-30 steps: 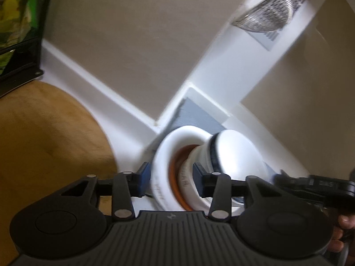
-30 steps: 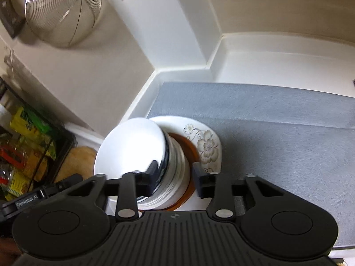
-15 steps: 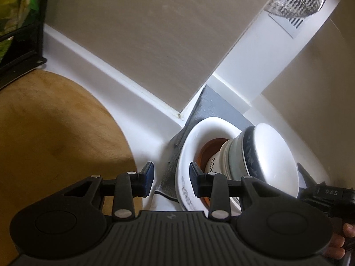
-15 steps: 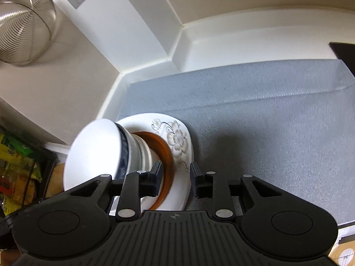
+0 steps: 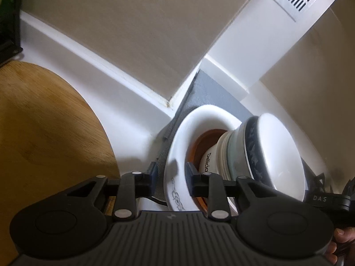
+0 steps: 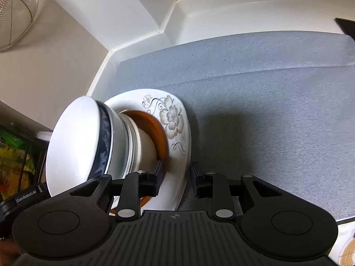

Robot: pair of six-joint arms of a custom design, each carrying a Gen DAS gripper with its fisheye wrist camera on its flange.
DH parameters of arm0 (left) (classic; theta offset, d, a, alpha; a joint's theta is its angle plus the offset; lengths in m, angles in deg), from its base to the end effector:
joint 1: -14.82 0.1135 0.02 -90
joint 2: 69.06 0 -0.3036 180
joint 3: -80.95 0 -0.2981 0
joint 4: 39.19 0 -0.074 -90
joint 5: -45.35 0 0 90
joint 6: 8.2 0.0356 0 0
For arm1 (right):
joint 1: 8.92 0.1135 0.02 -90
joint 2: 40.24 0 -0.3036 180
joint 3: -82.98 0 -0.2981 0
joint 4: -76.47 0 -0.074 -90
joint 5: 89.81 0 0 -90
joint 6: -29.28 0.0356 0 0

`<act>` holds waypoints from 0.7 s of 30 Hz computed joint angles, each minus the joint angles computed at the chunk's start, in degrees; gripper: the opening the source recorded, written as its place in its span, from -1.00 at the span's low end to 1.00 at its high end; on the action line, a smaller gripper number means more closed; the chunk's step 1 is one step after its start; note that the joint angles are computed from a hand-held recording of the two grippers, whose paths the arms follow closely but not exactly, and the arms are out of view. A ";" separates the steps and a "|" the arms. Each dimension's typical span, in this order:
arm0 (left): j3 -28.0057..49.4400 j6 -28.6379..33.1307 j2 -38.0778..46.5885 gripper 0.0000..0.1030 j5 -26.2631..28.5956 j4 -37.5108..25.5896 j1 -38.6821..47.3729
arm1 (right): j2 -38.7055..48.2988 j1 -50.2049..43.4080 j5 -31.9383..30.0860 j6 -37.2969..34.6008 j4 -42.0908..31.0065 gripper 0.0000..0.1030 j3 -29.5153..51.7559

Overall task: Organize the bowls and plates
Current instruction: 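Lower the bowl stack onto the orange centre of the plates with both grippers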

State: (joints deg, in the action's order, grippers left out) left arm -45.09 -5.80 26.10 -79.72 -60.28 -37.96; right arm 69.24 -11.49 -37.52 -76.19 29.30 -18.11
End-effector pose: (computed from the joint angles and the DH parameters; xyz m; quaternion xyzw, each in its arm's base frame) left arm 0.2096 -0.2421 0.1282 -0.3458 0.8618 -0.1157 0.3526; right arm 0.4002 0.0038 0.1483 -0.1400 0.9311 0.3015 0.1502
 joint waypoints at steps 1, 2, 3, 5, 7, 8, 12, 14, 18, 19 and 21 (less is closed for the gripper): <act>0.13 0.20 0.41 -0.50 0.79 0.36 0.35 | 0.39 0.00 -0.11 -0.16 -0.44 -0.40 0.29; 0.23 0.43 0.83 -0.50 1.60 0.88 0.71 | 0.91 0.05 -0.24 -0.24 -1.03 -0.40 0.71; 0.29 0.82 1.26 -0.53 2.50 1.60 1.10 | 1.39 0.06 -0.37 -0.32 -1.60 -0.40 1.10; 0.97 0.97 2.20 -0.53 3.39 1.51 1.48 | 1.95 -0.09 -1.03 -0.75 -2.17 -0.39 1.56; 1.45 0.93 2.94 -0.53 3.74 1.48 1.75 | 2.36 -0.06 -1.19 -1.11 -3.06 -0.38 2.40; 1.33 0.68 3.19 -0.53 4.07 2.07 1.90 | 2.58 -0.08 -1.28 -1.26 -3.33 -0.39 2.66; 0.11 -0.09 3.31 -0.52 4.30 4.49 1.76 | 3.78 -0.23 -1.97 -1.93 -4.25 -0.38 3.84; 0.50 0.32 3.46 -0.52 4.38 4.14 1.92 | 4.24 -0.40 -2.36 -2.53 -4.88 -0.38 4.35; 1.99 0.18 4.20 -0.52 4.40 2.57 1.98 | 4.25 -0.75 -2.24 -4.00 -5.91 -0.39 4.89; 2.58 0.10 4.62 -0.52 4.45 2.16 2.06 | 4.19 -0.80 -2.31 -4.12 -5.71 -0.39 4.77; 3.59 -0.16 5.19 -0.52 4.36 1.24 1.89 | 4.09 -1.00 -2.59 -4.28 -5.16 -0.39 4.47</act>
State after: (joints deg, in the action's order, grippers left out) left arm -41.50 -5.96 31.29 -75.36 -59.04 -36.07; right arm 73.33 -12.49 -40.10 -80.47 24.14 -13.64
